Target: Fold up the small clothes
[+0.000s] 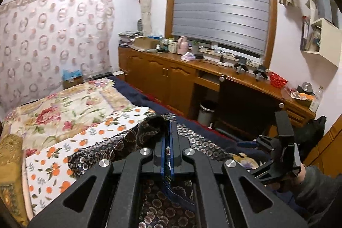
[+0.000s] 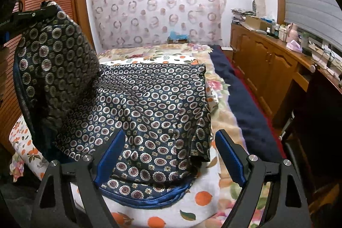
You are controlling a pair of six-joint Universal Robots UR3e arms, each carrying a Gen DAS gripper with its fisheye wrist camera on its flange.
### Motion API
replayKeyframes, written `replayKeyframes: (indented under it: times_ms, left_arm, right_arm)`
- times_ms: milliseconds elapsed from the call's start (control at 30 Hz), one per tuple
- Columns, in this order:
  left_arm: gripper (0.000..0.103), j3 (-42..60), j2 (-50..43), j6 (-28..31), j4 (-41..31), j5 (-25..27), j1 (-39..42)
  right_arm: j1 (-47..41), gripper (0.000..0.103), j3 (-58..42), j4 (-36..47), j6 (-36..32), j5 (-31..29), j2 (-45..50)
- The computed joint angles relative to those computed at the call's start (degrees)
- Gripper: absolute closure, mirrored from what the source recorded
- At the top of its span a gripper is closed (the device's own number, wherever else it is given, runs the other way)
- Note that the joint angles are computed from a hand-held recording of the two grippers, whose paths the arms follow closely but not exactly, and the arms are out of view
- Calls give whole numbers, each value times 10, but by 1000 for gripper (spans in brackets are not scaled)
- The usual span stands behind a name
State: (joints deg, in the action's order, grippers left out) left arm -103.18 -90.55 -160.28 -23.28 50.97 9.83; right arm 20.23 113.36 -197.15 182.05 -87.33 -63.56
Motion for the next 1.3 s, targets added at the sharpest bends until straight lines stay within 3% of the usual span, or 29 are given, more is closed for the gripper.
replayKeyframes:
  times_ms: [267, 367, 433, 467, 533, 567, 833, 1100, 1267, 1300]
  left_arm:
    - [98, 57, -64, 15, -35, 56, -62]
    - [78, 38, -70, 22, -34, 71, -60]
    - [54, 13, -64, 17, -19, 54, -47]
    - [50, 1, -58, 15, -17, 44, -37]
    - [29, -23, -45, 12, -9, 32, -21]
    - [25, -42, -35, 8, 6, 29, -12]
    - [24, -151, 34, 4, 54, 22, 62]
    - [24, -226, 62, 29, 81, 15, 119]
    - [24, -245, 55, 33, 93, 19, 131]
    - [24, -249, 56, 35, 94, 17, 135]
  right_arm:
    - [-9, 16, -8, -7, 2, 11, 13]
    - [-10, 16, -10, -4, -1, 12, 13]
    - [-10, 16, -12, -1, -2, 11, 13]
    - [-10, 16, -13, 0, -1, 11, 13]
    - [-8, 16, -21, 5, -1, 10, 16]
    - [-8, 16, -23, 5, -1, 10, 17]
    - [-1, 16, -69, 33, -22, 9, 34]
    - [18, 18, -210, 152, -80, 15, 110]
    - [29, 32, -358, 274, -122, 14, 185]
    - [30, 42, -388, 296, -132, 13, 200]
